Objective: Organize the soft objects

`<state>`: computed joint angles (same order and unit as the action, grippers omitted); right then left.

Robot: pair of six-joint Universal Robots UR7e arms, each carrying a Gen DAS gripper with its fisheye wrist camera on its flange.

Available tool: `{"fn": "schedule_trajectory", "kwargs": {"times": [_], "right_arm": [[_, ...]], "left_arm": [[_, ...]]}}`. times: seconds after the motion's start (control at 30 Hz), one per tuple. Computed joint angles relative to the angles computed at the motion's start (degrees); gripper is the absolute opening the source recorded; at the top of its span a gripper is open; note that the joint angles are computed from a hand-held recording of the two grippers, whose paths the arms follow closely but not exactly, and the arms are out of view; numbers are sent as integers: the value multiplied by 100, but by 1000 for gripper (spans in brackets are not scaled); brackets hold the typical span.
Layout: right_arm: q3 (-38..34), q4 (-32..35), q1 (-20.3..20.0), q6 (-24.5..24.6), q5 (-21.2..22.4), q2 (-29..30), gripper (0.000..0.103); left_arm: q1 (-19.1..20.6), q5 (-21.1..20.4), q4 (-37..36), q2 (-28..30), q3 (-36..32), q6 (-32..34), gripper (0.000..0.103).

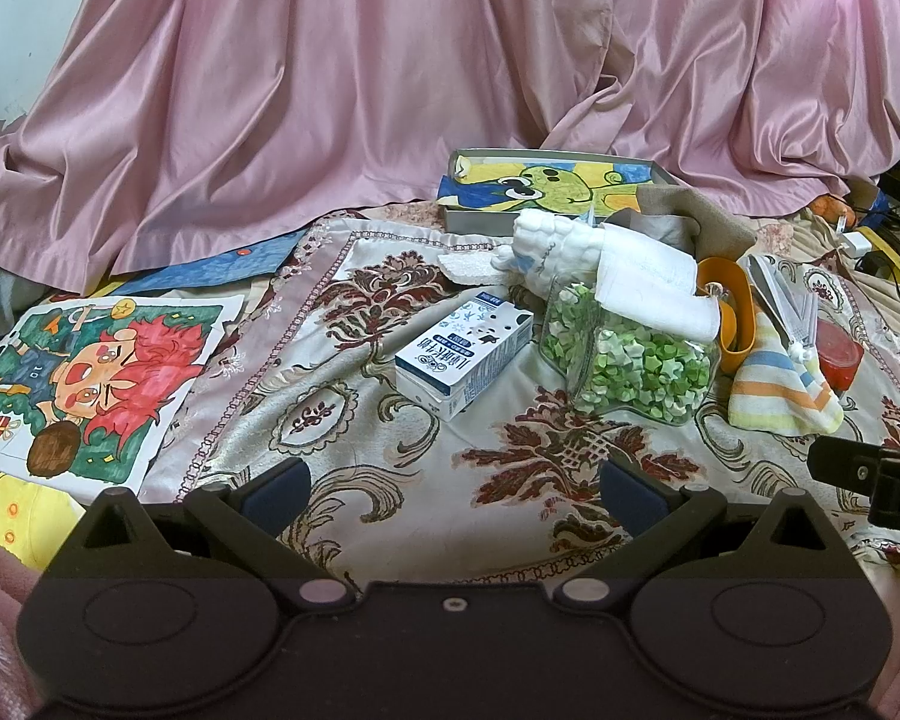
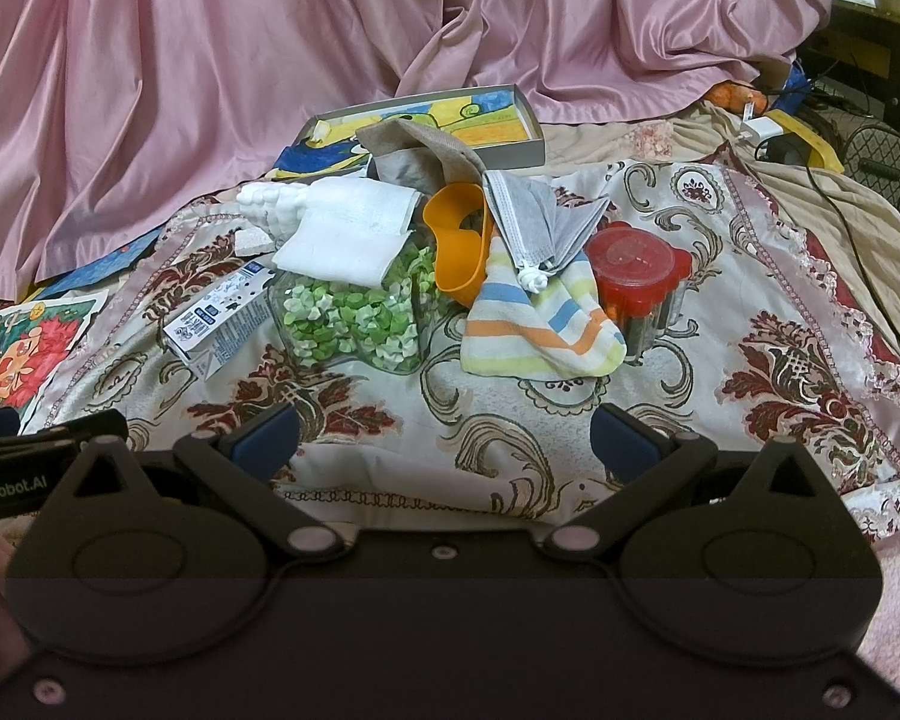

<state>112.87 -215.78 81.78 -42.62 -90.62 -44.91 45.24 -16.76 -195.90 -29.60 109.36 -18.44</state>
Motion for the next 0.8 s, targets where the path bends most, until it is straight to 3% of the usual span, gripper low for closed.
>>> {"fn": "schedule_trajectory", "kwargs": {"times": [0.63, 0.8], "right_arm": [[-13, 20, 13, 145, 80, -25, 103], [-70, -27, 0, 195, 140, -30, 103]], "left_arm": [[19, -282, -162, -2, -171, 408, 102], [73, -416, -477, 71, -426, 1021, 102]]}}
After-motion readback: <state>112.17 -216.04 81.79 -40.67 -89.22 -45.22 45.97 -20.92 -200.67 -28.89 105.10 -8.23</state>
